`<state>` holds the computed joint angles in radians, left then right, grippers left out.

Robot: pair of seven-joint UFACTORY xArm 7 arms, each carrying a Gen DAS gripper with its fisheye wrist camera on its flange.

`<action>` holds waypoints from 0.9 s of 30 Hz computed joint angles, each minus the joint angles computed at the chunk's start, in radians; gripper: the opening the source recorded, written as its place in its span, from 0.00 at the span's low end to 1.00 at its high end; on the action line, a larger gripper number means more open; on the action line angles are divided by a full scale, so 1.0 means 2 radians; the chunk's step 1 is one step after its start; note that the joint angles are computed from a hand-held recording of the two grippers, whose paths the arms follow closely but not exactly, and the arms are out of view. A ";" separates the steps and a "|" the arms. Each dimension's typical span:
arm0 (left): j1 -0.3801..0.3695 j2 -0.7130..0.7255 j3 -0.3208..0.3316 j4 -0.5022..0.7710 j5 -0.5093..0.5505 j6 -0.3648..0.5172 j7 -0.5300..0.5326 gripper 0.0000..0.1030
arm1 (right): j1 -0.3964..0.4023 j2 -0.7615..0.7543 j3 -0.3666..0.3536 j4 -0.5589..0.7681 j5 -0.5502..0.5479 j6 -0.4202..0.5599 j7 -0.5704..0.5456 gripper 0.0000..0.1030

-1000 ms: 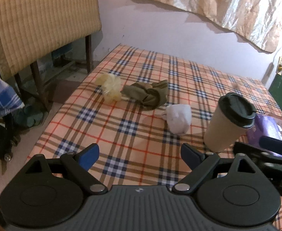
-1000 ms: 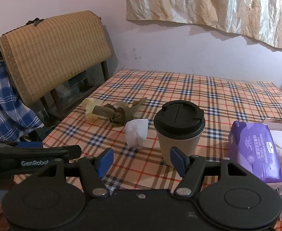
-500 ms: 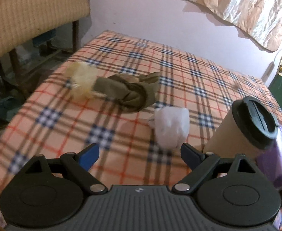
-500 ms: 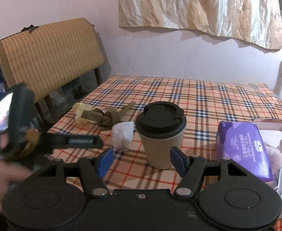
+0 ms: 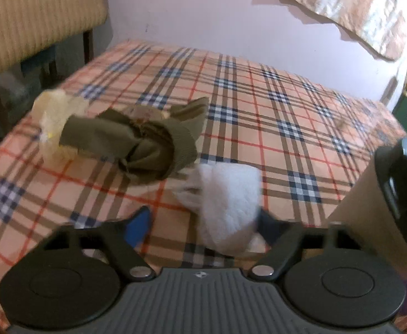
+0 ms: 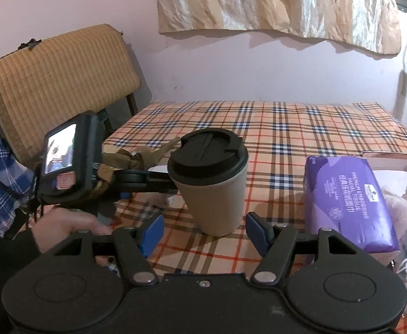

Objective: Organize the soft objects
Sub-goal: 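Grasp the white cloth with left tool while right tool grasps yellow plastic bag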

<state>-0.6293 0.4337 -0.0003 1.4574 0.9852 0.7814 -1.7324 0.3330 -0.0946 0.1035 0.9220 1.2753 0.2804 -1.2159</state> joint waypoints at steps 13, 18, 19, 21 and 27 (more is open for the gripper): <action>0.003 -0.150 -0.053 -0.162 0.038 0.063 -0.068 0.31 | 0.021 0.020 0.022 0.021 -0.029 0.000 0.021 0.75; 0.038 -0.231 -0.077 -0.237 0.016 0.091 -0.086 0.31 | 0.033 0.050 0.040 0.052 -0.039 0.000 0.026 0.75; 0.047 -0.247 -0.080 -0.254 0.012 0.092 -0.087 0.31 | 0.035 0.058 0.045 0.060 -0.045 -0.003 0.032 0.75; 0.063 -0.265 -0.088 -0.274 0.009 0.091 -0.089 0.31 | 0.038 0.075 0.054 0.078 -0.058 -0.006 0.042 0.75; 0.112 -0.283 -0.112 -0.303 0.031 0.076 -0.127 0.31 | 0.042 0.156 0.088 0.167 -0.132 -0.011 0.097 0.75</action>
